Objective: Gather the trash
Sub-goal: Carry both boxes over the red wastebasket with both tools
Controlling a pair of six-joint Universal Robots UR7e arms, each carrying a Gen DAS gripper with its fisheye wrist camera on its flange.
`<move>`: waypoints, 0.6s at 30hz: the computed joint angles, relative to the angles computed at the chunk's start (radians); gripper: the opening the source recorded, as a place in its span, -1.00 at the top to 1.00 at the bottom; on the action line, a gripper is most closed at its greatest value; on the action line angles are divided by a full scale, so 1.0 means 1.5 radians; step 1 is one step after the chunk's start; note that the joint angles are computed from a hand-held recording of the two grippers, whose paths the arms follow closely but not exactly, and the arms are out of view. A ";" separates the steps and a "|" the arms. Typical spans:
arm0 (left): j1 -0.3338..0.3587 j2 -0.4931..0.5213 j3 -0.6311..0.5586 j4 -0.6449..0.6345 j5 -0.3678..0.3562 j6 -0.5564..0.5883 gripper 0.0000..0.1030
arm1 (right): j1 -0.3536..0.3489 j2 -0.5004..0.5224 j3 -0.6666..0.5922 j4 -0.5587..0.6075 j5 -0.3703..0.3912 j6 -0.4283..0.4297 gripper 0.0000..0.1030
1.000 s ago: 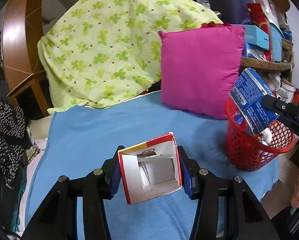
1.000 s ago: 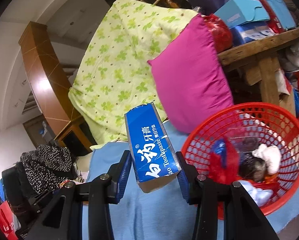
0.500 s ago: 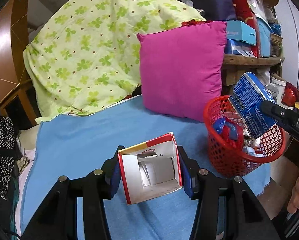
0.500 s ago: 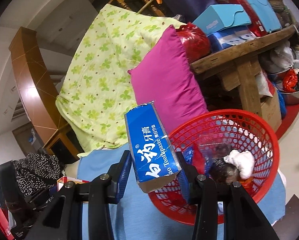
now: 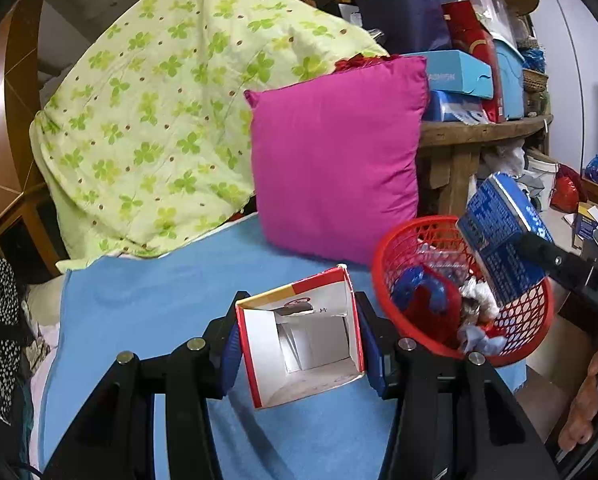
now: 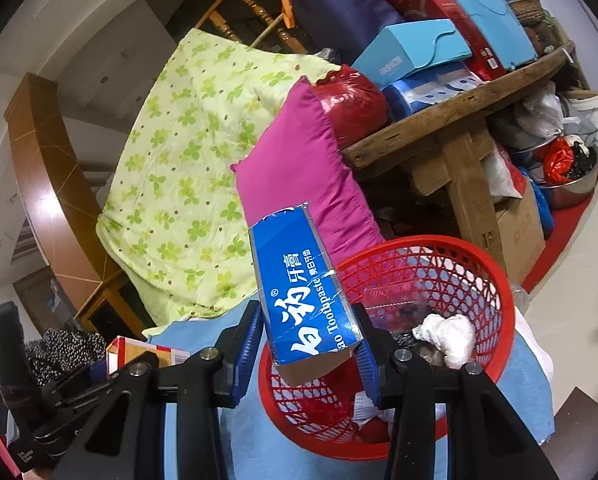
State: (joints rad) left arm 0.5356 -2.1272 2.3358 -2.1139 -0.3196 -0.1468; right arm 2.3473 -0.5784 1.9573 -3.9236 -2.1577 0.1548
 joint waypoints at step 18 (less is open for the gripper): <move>0.008 0.114 0.001 -0.203 -0.043 0.121 -0.02 | -0.023 -0.016 0.027 -0.048 -0.028 0.027 0.09</move>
State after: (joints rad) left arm 0.5473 -1.9566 2.3375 -2.4192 -0.3842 0.0346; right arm 2.3129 -0.6025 1.9986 -3.9952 -2.2002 0.1956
